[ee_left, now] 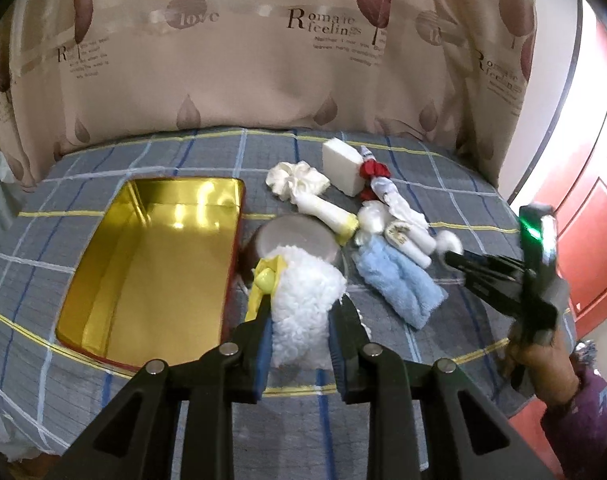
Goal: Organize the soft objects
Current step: 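Carry the white fluffy puff into the gold tray and open the left gripper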
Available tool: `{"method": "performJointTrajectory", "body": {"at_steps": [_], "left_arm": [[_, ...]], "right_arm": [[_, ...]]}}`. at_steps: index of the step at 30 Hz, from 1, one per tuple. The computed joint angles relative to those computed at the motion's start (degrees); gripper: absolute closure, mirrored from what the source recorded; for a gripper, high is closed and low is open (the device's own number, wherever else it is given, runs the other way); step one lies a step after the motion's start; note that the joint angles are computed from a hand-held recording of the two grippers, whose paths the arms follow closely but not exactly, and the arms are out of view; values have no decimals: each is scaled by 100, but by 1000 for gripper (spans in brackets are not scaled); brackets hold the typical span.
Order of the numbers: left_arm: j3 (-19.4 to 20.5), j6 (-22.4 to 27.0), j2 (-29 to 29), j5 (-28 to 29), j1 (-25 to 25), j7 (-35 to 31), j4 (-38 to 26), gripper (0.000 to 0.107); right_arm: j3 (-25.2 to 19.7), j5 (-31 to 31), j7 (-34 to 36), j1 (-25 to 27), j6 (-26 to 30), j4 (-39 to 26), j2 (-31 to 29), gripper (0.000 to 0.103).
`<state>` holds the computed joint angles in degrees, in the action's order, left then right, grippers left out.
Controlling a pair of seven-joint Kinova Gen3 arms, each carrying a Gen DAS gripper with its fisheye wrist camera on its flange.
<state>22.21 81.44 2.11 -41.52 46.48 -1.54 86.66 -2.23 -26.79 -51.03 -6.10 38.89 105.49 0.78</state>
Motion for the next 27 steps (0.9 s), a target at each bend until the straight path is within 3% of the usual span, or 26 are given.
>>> {"method": "performJointTrajectory", "body": {"at_steps": [6, 13, 16, 21, 23, 27], "left_arm": [[-96, 351, -54, -141, -166, -303, -20, 81], [-333, 488, -137, -67, -716, -849, 155, 81], [-447, 314, -217, 15, -1005, -1048, 368, 80], [-561, -138, -367, 146, -1495, -1375, 712, 65], [-529, -157, -324, 44, -1588, -1380, 775, 49], [-516, -114, -192, -155, -1638, -1424, 814, 48]], "right_arm": [[239, -525, 427, 39, -419, 680, -523, 88], [362, -496, 283, -34, -415, 660, -507, 88], [345, -432, 277, -50, -403, 637, -505, 88], [297, -283, 81, -62, -388, 587, -459, 88], [262, -198, -41, -71, -418, 591, -455, 88], [236, -90, -161, -98, -436, 586, -444, 87]]}}
